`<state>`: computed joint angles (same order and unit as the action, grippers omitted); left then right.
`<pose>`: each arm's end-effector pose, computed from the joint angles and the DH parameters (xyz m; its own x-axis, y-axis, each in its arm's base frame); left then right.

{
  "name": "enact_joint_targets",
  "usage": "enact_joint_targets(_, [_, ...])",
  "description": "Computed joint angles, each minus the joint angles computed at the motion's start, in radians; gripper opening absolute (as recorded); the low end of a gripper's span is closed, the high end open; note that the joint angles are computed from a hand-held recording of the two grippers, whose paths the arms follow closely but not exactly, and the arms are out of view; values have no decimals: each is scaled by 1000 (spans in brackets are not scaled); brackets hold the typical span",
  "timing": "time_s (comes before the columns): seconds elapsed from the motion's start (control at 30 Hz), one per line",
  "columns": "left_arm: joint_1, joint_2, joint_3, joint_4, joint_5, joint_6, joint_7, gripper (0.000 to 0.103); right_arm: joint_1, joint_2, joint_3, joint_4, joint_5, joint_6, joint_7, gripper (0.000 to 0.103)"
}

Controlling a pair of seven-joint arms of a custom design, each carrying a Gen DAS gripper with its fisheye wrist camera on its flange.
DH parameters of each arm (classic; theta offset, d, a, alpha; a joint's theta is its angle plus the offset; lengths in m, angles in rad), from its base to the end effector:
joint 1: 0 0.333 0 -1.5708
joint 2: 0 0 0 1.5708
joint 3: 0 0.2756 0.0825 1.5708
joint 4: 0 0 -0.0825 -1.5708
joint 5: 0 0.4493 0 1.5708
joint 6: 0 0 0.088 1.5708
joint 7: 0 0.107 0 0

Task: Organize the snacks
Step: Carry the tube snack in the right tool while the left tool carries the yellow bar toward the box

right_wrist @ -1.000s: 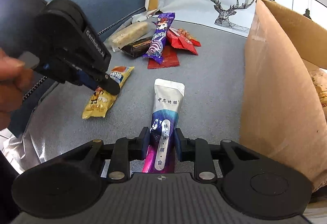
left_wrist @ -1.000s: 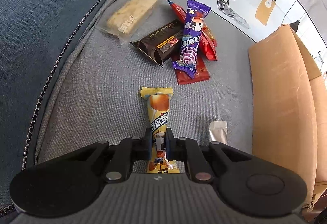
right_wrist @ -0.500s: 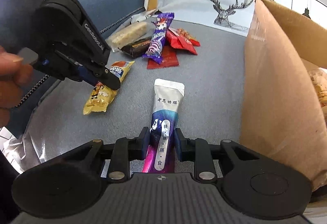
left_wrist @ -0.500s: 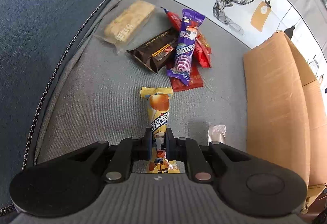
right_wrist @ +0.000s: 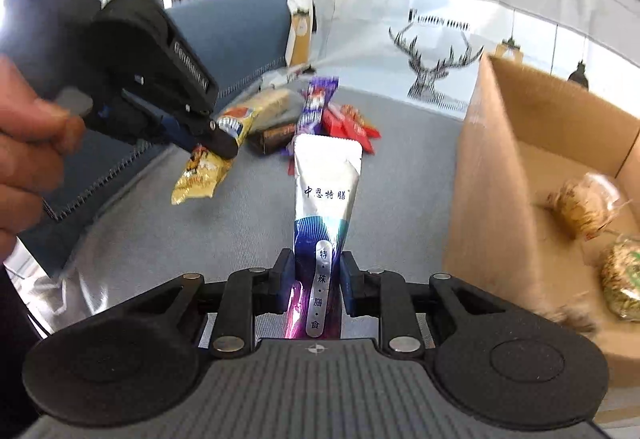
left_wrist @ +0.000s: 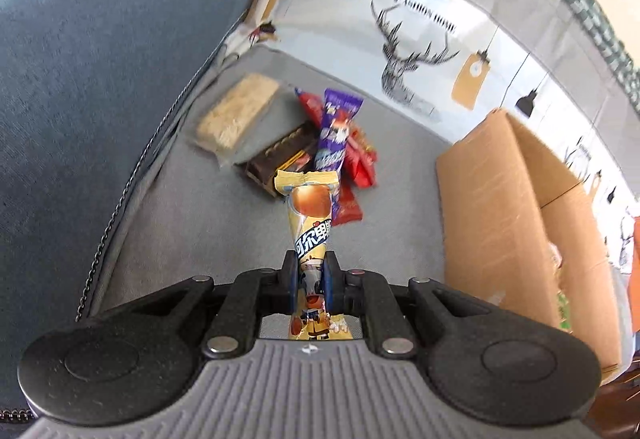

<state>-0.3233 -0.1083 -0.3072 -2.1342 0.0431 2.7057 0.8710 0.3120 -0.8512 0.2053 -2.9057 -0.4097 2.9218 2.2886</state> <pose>0.5049 -0.3742 0.4613 -0.0765 -0.9350 0.3463 -0.8439 -0.1243 -0.5220 0.3617 0.2178 0.4247 0.1807 -0.9828 -0.0388 -0.6139 -0.0819 -0.7851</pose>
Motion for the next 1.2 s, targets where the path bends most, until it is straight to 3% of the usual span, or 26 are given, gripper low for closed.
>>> enact_joint_targets(0.07, [1, -4, -1, -4, 2, 21, -8, 12, 4, -35, -10, 1, 1, -13, -9, 6])
enact_joint_targets(0.27, [5, 26, -12, 23, 61, 72, -79, 12, -5, -105, -56, 15, 5, 6, -68, 6])
enact_joint_targets(0.37, [1, 37, -7, 33, 68, 76, -96, 12, 85, -72, -164, 23, 78, -28, -158, 8])
enact_joint_targets(0.43, [0, 35, -3, 32, 72, 66, -102, 12, 87, -39, -140, 25, 95, -29, -180, 14])
enact_joint_targets(0.57, [-2, 15, 6, 9, 34, 55, -77, 12, 88, 64, -82, 46, 98, -31, -206, 50])
enact_joint_targets(0.63, [3, 7, 4, 2, 46, 48, -74, 12, 55, 119, -27, 77, 71, -66, -189, 54])
enact_joint_targets(0.7, [7, 1, 5, -4, 42, 42, -65, 12, 36, 166, -2, 103, 52, -87, -166, 54])
enact_joint_targets(0.8, [15, -7, 6, -12, 37, 40, -70, 12, 56, 220, -22, 122, 67, -122, -149, 50])
enact_joint_targets(0.83, [17, -9, 6, -14, 33, 42, -74, 12, 45, 216, -13, 106, 56, -85, -124, 45])
enact_joint_targets(0.87, [18, -10, 6, -17, 29, 44, -76, 12, 50, 215, -21, 96, 50, -59, -129, 30])
enact_joint_targets(0.93, [21, -9, 3, -15, 33, 43, -81, 12, 39, 203, 4, 84, 9, -39, -135, 24])
enact_joint_targets(1.2, [22, -3, -10, -4, 86, 52, -123, 12, -75, 73, 89, 46, -95, 33, 5, 21])
